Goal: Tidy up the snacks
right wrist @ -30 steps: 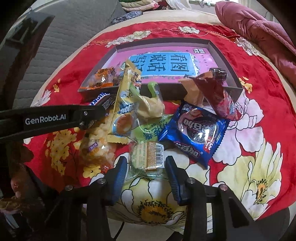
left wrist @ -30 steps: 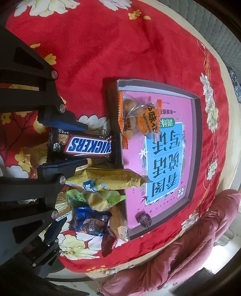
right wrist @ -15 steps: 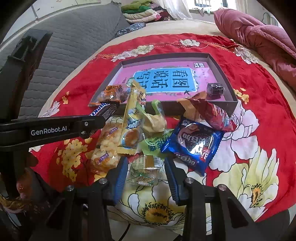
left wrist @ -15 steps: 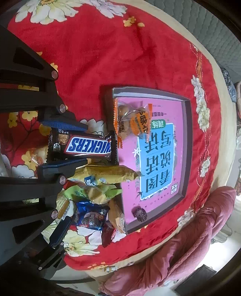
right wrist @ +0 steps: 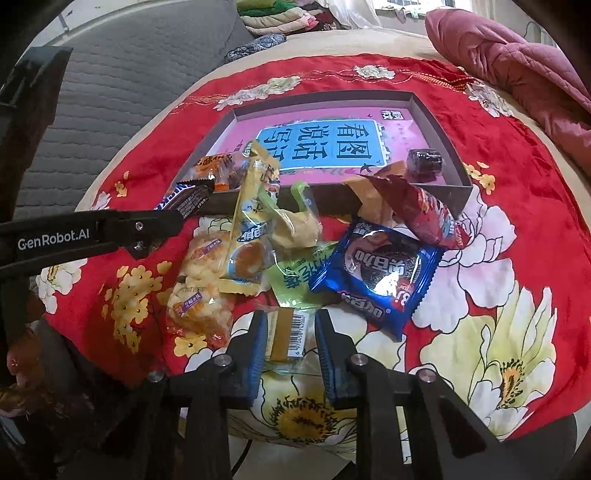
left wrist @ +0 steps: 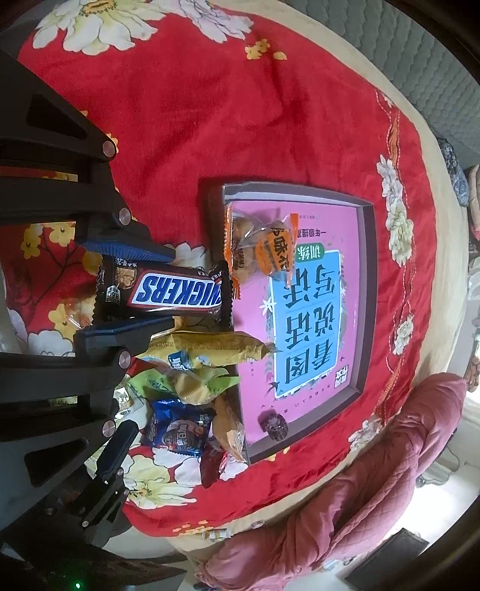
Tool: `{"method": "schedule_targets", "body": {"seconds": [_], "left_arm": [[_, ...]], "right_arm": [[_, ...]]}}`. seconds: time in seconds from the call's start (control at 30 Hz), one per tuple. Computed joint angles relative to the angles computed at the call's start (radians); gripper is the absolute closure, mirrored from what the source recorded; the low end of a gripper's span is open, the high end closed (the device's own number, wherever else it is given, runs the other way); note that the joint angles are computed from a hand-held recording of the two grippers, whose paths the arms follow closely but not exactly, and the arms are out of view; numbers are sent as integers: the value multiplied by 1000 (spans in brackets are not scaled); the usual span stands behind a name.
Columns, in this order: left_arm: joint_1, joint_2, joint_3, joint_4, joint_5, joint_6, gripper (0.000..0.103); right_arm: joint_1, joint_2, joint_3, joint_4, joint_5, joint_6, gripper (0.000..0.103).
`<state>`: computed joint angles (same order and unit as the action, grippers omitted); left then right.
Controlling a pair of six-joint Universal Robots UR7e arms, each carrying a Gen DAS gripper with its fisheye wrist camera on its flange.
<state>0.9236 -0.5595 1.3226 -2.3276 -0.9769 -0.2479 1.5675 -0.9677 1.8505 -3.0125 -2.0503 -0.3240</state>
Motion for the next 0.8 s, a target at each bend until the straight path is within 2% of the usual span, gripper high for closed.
{"method": "schedule_targets", "body": {"seconds": [0.03,0.07,0.13,0.43,0.5,0.7,0.8], "left_arm": [[0,-1,0,0,0,-1,73],[0,-2,1,-2,-1,-1,73],[-1,-5,4,-6,0,-2,73],[-4,-11,11,-22,-2,-2,73],[-5,-12,11,-25,-3,-2,73],[-4,-13,9,-30,-6,-2,73],[-3,-16,9,-38,-8,0,73]], "right_arm": [[-1,0,-1,2,-1,0,68],[0,1,0,-3,-7,-3,56],[0,1,-1,9,-7,-3,46],[16,58,-38,64,-105,-3,47],[15,59,-38,62,-104,-11,59],[3,31,-19,42,-48,3,61],[7,8,0,-29,-8,-18,61]]}}
